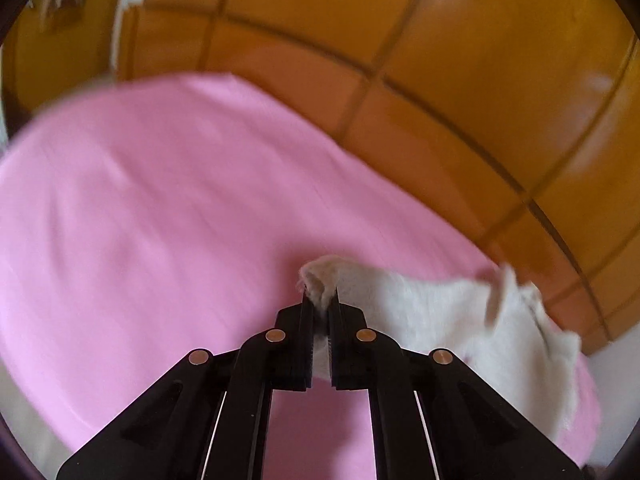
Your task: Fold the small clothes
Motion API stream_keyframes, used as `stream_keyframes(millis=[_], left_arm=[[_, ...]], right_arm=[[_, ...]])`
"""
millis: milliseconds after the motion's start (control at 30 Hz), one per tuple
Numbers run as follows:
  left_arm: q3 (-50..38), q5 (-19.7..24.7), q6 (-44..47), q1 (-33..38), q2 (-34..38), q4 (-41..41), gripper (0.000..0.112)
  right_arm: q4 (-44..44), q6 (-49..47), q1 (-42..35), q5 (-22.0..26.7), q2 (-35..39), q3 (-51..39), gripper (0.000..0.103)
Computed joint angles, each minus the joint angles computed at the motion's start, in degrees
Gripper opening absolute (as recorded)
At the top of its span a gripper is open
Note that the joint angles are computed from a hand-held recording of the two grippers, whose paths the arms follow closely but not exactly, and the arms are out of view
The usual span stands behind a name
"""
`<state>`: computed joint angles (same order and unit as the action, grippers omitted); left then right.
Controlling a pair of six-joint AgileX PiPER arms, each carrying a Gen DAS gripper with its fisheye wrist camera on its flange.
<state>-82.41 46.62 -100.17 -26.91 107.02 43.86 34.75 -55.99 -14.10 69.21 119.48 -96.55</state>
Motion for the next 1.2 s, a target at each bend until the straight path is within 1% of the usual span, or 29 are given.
stream_keyframes(millis=[67,100,133,167,233,300,333,367,400,433,467,500,533,600,633,700,733,767,833,1000,1100,1133,1200], left_arm=[[-1.5,3.4,5.3,3.2,-1.5,-0.9,0.004],[-2.5,4.1,7.9,5.0,-1.8,-2.4,0.004],[-3.6,3.7,11.2,7.9,-2.1,-5.7,0.004],[-4.4,3.2,12.2,9.3,-2.0,-7.7,0.004],[-3.1,-1.0,14.6,14.4,-3.3,-14.6,0.004],[-0.3,-7.7,15.7,19.0,-4.1,-22.9,0.004],[0.3,-10.1,15.2,20.0,-3.8,-25.3,0.004],[0.9,-10.1,12.7,20.5,-3.7,-25.5,0.005],[0.7,-7.9,10.5,20.2,-3.5,-23.3,0.008],[-0.5,-4.2,8.0,18.9,-2.7,-19.6,0.025],[-0.8,-1.2,6.3,17.5,-2.6,-15.6,0.035],[-0.3,0.6,4.2,16.0,-2.9,-12.2,0.052],[0.6,2.6,2.0,14.1,-3.4,-8.1,0.055],[1.4,6.6,1.6,9.8,-3.8,-1.2,0.055],[0.9,10.0,3.6,6.1,-2.8,2.5,0.061],[0.1,13.1,9.7,1.7,-0.7,6.3,0.072],[-1.0,14.9,14.4,-1.5,1.8,8.3,0.072],[-1.9,15.7,17.7,-2.8,3.4,8.6,0.072],[-3.7,15.2,22.9,-4.3,7.2,7.7,0.072],[-6.4,9.8,25.0,-2.1,13.4,5.3,0.072],[-10.5,9.0,30.0,-0.7,17.5,5.0,0.072],[-10.9,8.3,31.6,-0.4,17.8,4.3,0.072],[-8.5,5.4,31.8,0.1,16.3,3.8,0.072]], right_arm=[[0.1,0.4,0.4,-0.5,0.3,0.1,0.066],[0.0,0.6,0.5,-0.6,0.5,0.0,0.066],[-0.2,0.8,0.4,-0.5,0.7,-0.4,0.066],[-0.3,0.8,0.3,-0.6,0.8,-0.6,0.066],[-0.7,1.3,0.4,-0.5,1.5,-1.5,0.067],[-0.9,1.6,0.6,-0.7,1.8,-1.9,0.068],[-1.1,1.7,0.7,-0.7,1.9,-2.1,0.069],[-1.2,1.7,0.8,-0.9,1.8,-2.1,0.070],[-1.2,1.8,0.8,-0.8,1.8,-2.2,0.070],[-1.3,1.9,0.9,-0.8,2.1,-2.5,0.071],[-1.2,1.8,0.9,-0.9,2.0,-2.4,0.072],[-1.2,1.7,1.1,-1.0,1.9,-2.2,0.073],[-1.1,1.7,1.1,-1.0,1.9,-2.3,0.076],[-0.9,1.1,1.4,-1.5,1.7,-1.6,0.080],[-0.9,0.7,1.6,-1.9,1.4,-1.1,0.083],[-1.1,0.2,2.1,-3.1,0.8,0.1,0.086],[-1.2,-0.1,2.4,-3.6,0.5,0.7,0.088],[-1.4,-0.2,2.6,-4.0,0.2,1.1,0.088],[-2.0,0.0,2.9,-4.5,0.1,1.2,0.089],[-3.4,1.3,3.6,-5.0,0.0,1.1,0.089],[-4.5,2.8,4.3,-5.1,0.3,0.2,0.089],[-4.8,3.1,4.5,-5.1,0.4,-0.1,0.089],[-5.1,3.6,4.6,-4.7,0.9,-1.0,0.089]])
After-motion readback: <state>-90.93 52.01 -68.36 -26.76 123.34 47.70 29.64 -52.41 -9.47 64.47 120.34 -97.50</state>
